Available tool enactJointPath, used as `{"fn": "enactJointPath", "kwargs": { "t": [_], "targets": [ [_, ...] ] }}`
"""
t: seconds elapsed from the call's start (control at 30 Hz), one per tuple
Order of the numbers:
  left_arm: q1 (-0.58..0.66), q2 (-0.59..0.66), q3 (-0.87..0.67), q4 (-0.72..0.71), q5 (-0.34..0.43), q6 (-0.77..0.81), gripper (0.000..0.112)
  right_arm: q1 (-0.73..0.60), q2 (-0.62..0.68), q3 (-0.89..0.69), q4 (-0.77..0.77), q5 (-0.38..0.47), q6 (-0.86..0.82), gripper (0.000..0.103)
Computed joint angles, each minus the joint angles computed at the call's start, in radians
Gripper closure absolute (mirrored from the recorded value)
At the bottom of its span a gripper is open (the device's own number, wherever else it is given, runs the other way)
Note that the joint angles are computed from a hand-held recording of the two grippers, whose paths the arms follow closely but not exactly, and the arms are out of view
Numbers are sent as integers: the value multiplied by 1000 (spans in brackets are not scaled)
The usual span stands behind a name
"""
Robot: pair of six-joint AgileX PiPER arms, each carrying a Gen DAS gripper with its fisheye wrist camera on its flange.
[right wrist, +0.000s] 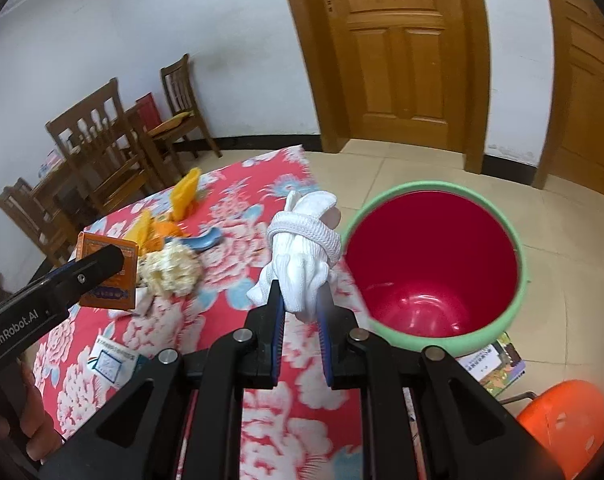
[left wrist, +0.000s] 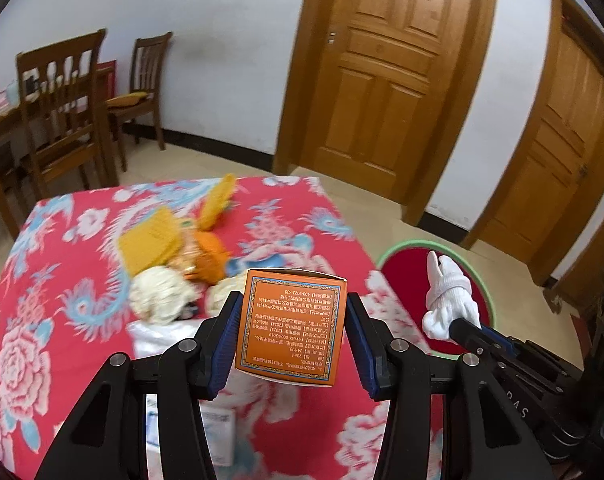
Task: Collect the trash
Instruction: 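Carry both items over the red bucket and open both tools to drop them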
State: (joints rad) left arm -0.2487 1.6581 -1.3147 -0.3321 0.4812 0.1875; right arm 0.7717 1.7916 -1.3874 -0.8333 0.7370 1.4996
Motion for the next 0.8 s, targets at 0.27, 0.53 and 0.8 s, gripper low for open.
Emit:
{"fn": "enactJointPath", "kwargs": {
  "t": [0.27, 0.53, 0.8],
  "targets": [
    [-106, 78, -96, 49, 15, -55, 61, -62, -74, 125, -30, -28, 73, 85],
    [-192, 200, -227, 86, 41, -91, 61, -156, -106, 224, -24, -101, 95, 85],
    [-258, 358, -411, 115, 107, -125, 61, -251, -112, 292, 1, -177, 73, 83]
  ]
}}
